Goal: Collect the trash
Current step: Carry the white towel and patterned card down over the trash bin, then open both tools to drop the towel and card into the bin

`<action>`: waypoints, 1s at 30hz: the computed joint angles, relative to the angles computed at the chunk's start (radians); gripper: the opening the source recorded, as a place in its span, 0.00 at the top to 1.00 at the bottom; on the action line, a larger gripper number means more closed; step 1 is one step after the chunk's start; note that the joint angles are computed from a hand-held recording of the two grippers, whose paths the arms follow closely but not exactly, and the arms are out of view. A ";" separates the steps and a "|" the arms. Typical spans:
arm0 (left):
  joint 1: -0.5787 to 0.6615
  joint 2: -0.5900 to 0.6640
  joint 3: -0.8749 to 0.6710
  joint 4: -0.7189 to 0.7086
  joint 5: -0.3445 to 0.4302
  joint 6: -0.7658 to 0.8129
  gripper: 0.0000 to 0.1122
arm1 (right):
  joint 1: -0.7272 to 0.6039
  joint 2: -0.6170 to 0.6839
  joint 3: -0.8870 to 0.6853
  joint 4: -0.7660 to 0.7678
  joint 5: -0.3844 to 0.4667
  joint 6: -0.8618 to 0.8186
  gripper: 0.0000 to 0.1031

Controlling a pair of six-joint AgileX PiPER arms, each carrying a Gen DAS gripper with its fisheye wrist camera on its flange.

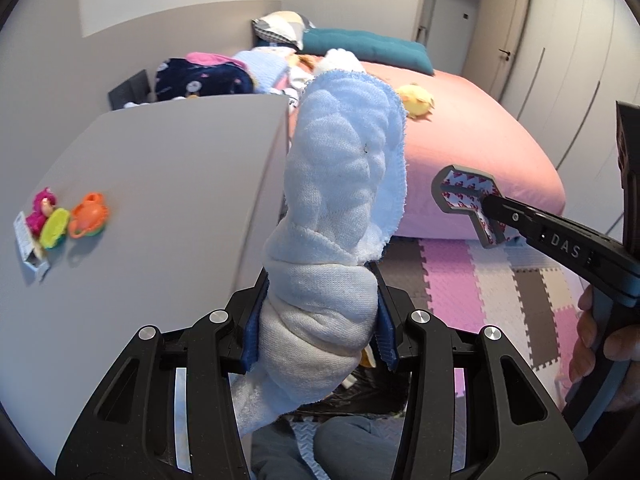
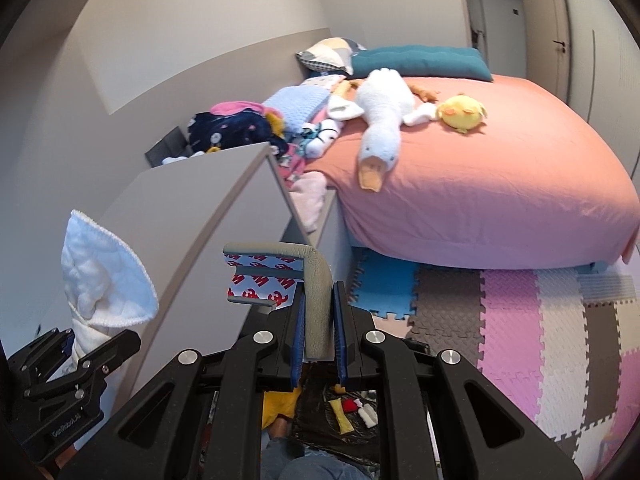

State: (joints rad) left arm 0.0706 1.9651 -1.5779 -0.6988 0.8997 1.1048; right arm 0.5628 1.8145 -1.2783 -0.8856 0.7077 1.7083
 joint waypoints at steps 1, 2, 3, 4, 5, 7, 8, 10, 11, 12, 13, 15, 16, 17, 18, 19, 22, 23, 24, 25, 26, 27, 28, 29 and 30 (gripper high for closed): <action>-0.006 0.006 -0.003 0.004 0.008 -0.003 0.60 | -0.005 -0.002 0.007 0.002 -0.002 0.003 0.87; -0.011 0.011 -0.007 0.009 0.015 -0.008 0.60 | -0.009 -0.001 0.009 0.004 -0.005 0.002 0.87; -0.015 0.018 -0.013 0.013 0.021 -0.015 0.60 | -0.014 -0.001 0.013 0.007 -0.008 0.002 0.87; -0.020 0.026 -0.016 0.019 0.028 -0.020 0.58 | -0.019 0.000 0.017 0.010 -0.010 0.002 0.87; -0.025 0.030 -0.019 0.023 0.035 -0.021 0.58 | -0.024 0.001 0.018 0.014 -0.013 -0.004 0.87; -0.035 0.039 -0.020 0.037 0.037 -0.021 0.45 | -0.033 0.006 0.017 0.031 -0.011 -0.023 0.83; -0.043 0.032 -0.005 0.048 0.009 -0.026 0.26 | -0.035 0.004 0.023 0.026 -0.015 -0.011 0.79; -0.049 0.007 0.043 0.035 -0.051 0.004 0.15 | -0.034 0.004 0.028 0.015 0.010 0.022 0.46; -0.050 0.003 0.050 0.035 -0.060 0.011 0.15 | -0.027 0.008 0.026 0.000 0.043 0.053 0.43; -0.051 0.003 0.049 0.045 -0.063 0.008 0.14 | -0.022 0.008 0.027 -0.009 0.059 0.064 0.43; -0.051 0.006 0.044 0.052 -0.065 0.001 0.14 | -0.021 0.008 0.028 -0.008 0.064 0.063 0.43; -0.046 0.013 0.030 0.060 -0.065 -0.019 0.14 | -0.023 0.003 0.035 -0.011 0.059 0.068 0.43; -0.039 0.018 0.020 0.059 -0.057 -0.028 0.14 | -0.023 0.001 0.038 -0.012 0.057 0.069 0.43; -0.033 0.026 0.007 0.058 -0.048 -0.035 0.14 | -0.022 0.000 0.039 -0.014 0.057 0.070 0.43; -0.025 0.029 0.000 0.055 -0.042 -0.035 0.14 | -0.020 0.000 0.038 -0.014 0.057 0.069 0.43; -0.022 0.027 0.002 0.054 -0.043 -0.033 0.14 | -0.020 0.000 0.038 -0.013 0.055 0.066 0.43; -0.009 0.033 -0.013 0.052 -0.039 -0.027 0.14 | -0.017 0.005 0.028 -0.008 0.053 0.058 0.43; -0.006 0.032 -0.011 0.050 -0.039 -0.026 0.14 | -0.015 0.010 0.022 -0.005 0.052 0.053 0.43; -0.002 0.031 -0.012 0.048 -0.037 -0.024 0.14 | -0.015 0.012 0.017 -0.001 0.052 0.048 0.43; 0.001 0.030 -0.011 0.046 -0.036 -0.022 0.14 | -0.013 0.020 0.004 0.004 0.056 0.040 0.43; 0.004 0.025 -0.005 0.041 -0.035 -0.018 0.14 | -0.010 0.025 -0.003 0.005 0.059 0.036 0.43; 0.006 0.026 -0.007 0.039 -0.034 -0.017 0.14 | -0.009 0.028 -0.009 0.007 0.060 0.033 0.43; 0.011 0.026 -0.008 0.035 -0.033 -0.012 0.14 | -0.008 0.034 -0.020 0.011 0.064 0.026 0.43; 0.014 0.027 -0.011 0.033 -0.032 -0.009 0.14 | -0.005 0.038 -0.028 0.013 0.066 0.021 0.43; 0.019 0.027 -0.013 0.030 -0.033 -0.008 0.14 | -0.003 0.043 -0.036 0.014 0.069 0.018 0.43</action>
State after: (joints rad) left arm 0.0895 1.9924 -1.5909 -0.6684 0.8668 1.0973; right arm 0.5599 1.8571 -1.3142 -0.8717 0.7764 1.7268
